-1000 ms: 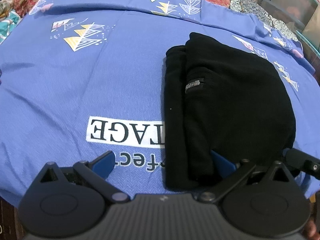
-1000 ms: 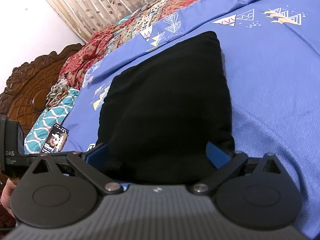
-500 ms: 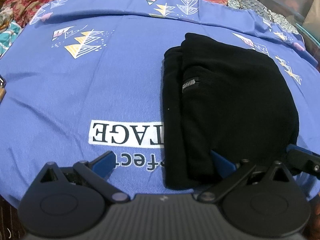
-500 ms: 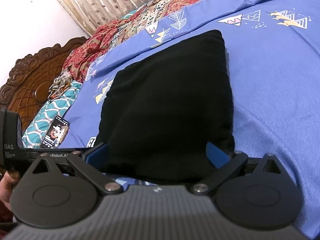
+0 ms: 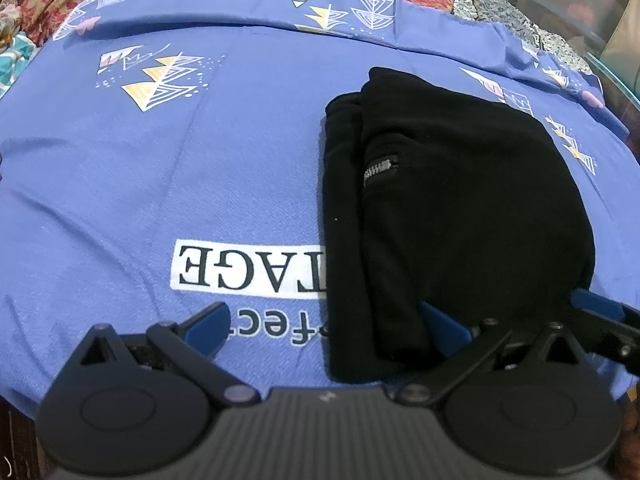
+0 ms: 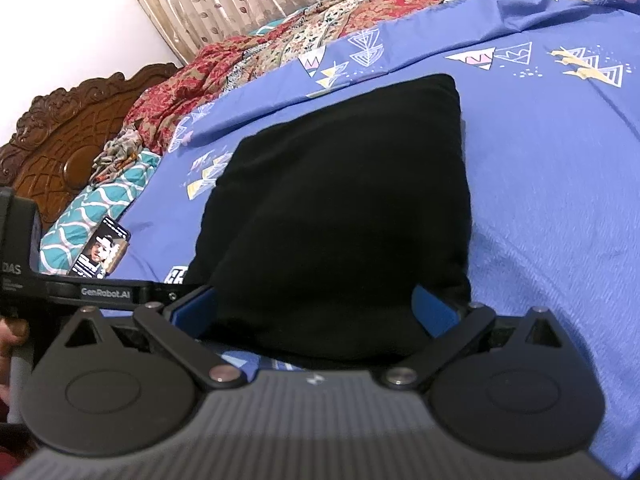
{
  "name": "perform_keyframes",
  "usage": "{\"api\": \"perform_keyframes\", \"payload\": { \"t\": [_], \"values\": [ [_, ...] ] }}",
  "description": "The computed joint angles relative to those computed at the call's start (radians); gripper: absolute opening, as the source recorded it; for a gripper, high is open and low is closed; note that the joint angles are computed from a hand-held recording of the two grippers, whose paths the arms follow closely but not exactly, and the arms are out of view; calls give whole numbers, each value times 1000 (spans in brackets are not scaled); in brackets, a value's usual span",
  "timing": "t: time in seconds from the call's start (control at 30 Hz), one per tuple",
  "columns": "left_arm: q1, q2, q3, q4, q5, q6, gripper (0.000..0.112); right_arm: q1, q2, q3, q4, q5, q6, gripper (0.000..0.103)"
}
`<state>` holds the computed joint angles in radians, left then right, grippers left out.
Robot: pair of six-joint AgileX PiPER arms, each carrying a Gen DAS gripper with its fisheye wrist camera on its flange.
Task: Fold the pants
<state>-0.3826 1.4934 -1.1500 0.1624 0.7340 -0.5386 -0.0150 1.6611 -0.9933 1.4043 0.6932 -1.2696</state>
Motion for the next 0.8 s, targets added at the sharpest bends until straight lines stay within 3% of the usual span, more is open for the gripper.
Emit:
{"api": "perform_keyframes", "payload": {
  "t": [0.23,0.33,0.43,0.6,0.8],
  "values": [
    [60,-38,6,-115,-12,124,103,-87,-22,10,106,70,-49,103],
    [122,-90,24,-222,-45,245,103,-116,-20,2,114,39,-34,103],
    [215,-102,9,-423,-53,430,103,-151,-1,-16,124,18,-20,103],
    [299,26,-111,-627,4,595,103,-188,77,-113,99,32,59,103],
    [306,241,-282,-730,79,616,103,-171,212,-308,-11,78,180,92]
  ]
}}
